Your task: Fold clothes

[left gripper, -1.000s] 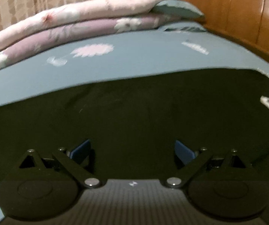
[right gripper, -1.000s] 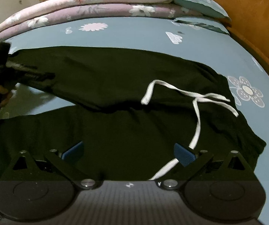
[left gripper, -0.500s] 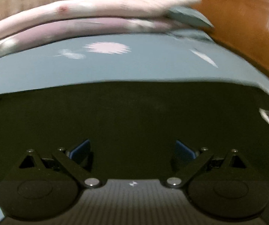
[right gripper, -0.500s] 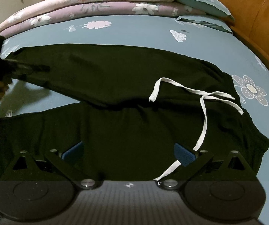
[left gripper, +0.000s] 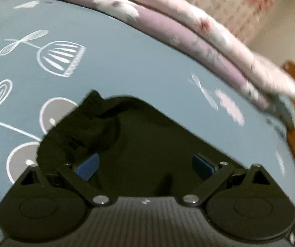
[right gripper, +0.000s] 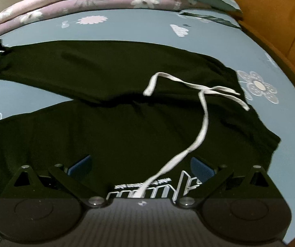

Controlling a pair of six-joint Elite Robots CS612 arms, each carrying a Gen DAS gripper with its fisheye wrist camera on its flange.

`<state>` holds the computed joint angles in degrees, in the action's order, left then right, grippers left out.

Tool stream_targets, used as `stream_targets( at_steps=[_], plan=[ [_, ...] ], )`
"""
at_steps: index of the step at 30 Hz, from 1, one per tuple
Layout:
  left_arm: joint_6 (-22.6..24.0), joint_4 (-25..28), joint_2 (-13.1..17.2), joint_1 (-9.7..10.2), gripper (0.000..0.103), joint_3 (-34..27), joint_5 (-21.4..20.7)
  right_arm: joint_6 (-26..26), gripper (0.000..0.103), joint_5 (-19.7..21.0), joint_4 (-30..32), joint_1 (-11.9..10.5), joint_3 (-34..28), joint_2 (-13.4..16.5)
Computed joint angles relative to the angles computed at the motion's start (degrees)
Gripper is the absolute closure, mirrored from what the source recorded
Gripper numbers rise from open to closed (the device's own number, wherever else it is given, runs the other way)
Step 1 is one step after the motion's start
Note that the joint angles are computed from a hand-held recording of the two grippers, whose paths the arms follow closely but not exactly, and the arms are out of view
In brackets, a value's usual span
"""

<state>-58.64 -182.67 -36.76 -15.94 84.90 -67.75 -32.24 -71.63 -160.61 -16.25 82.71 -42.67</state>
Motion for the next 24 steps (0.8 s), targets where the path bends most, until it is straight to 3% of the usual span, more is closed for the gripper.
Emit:
stream_targets(
  at_steps=[3,6,15,18,20,22,24],
  plan=[
    [-3.5,7.2,-1.1,-0.23,0.007,-0.4,5.8,1.8,0.0,-0.9,-0.6,0.0,-0.3,0.1],
    [-5.1,6.1,-1.4,-0.25,0.007,0.1,5.7,2.7,0.0,-1.2,-0.3,0.1,-0.7,0.3],
    [6.0,3.8,-1.2,-1.93,0.007,-0.5,2.6,2.3,0.0,-0.3,0.9,0.9,-1.4,0.5],
    [6.5,15.4,-1.4,-2.34,0.007,-2.7,3.6,2.8,0.0,-0.4,0.9,0.8,-1.7,0.7],
    [3.9,25.0,-1.8,-2.7,0.01,-4.4,5.5,3.4,0.0,0.2,0.8,0.5,-1.7,0.7],
    [3.6,26.8,-2.2,-3.3,0.01,-4.8,6.8,4.0,0.0,0.6,0.2,0.1,-1.4,0.6],
    [6.8,23.2,-2.5,-4.17,0.01,-4.5,7.5,5.2,0.0,0.8,0.1,-0.5,-1.3,0.7]
  ],
)
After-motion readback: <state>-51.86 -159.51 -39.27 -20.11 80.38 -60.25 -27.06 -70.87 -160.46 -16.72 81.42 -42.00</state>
